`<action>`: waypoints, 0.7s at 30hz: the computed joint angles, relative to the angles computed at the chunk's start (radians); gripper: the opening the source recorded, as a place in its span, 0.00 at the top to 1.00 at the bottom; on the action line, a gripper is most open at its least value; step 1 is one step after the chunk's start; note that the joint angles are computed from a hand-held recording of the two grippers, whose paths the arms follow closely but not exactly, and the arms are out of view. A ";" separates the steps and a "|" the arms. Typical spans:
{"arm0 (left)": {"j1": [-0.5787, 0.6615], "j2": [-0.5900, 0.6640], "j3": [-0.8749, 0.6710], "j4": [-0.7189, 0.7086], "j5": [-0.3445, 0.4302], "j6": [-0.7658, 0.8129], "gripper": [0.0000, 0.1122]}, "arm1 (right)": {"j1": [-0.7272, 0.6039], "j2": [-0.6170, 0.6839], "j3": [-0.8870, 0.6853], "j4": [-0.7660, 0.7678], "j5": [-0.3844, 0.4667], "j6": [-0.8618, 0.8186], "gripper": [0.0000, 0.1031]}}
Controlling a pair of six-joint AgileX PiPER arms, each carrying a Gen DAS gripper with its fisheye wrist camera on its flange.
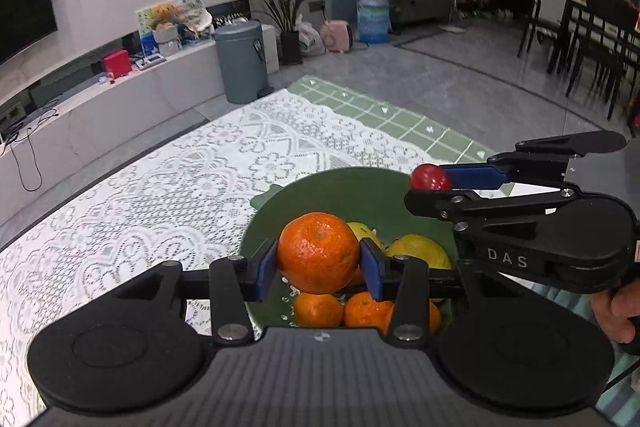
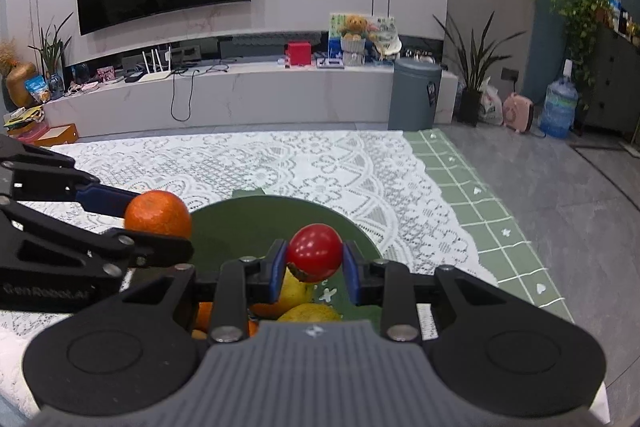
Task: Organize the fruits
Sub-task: 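Carry the orange in the left tool while the right tool carries the red fruit to the colander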
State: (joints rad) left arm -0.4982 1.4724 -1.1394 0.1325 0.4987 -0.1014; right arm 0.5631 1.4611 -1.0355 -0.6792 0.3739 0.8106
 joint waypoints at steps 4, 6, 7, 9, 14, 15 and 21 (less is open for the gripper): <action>0.008 0.078 -0.064 -0.010 0.039 0.038 0.56 | -0.020 0.034 -0.022 0.042 -0.002 -0.042 0.74; 0.011 0.111 -0.090 -0.008 0.057 0.054 0.56 | -0.034 0.055 -0.041 0.086 -0.001 -0.083 0.74; 0.014 0.126 -0.101 -0.009 0.064 0.063 0.56 | -0.042 0.062 -0.047 0.110 -0.004 -0.106 0.74; 0.020 0.154 -0.126 -0.016 0.079 0.079 0.56 | -0.052 0.078 -0.058 0.143 -0.005 -0.142 0.74; 0.030 0.209 -0.176 -0.041 0.118 0.125 0.56 | -0.076 0.122 -0.099 0.208 0.006 -0.218 0.74; 0.030 0.217 -0.183 -0.040 0.123 0.133 0.56 | -0.078 0.130 -0.107 0.215 0.011 -0.227 0.74; 0.032 0.277 -0.238 -0.038 0.150 0.150 0.56 | -0.083 0.176 -0.154 0.254 0.042 -0.283 0.74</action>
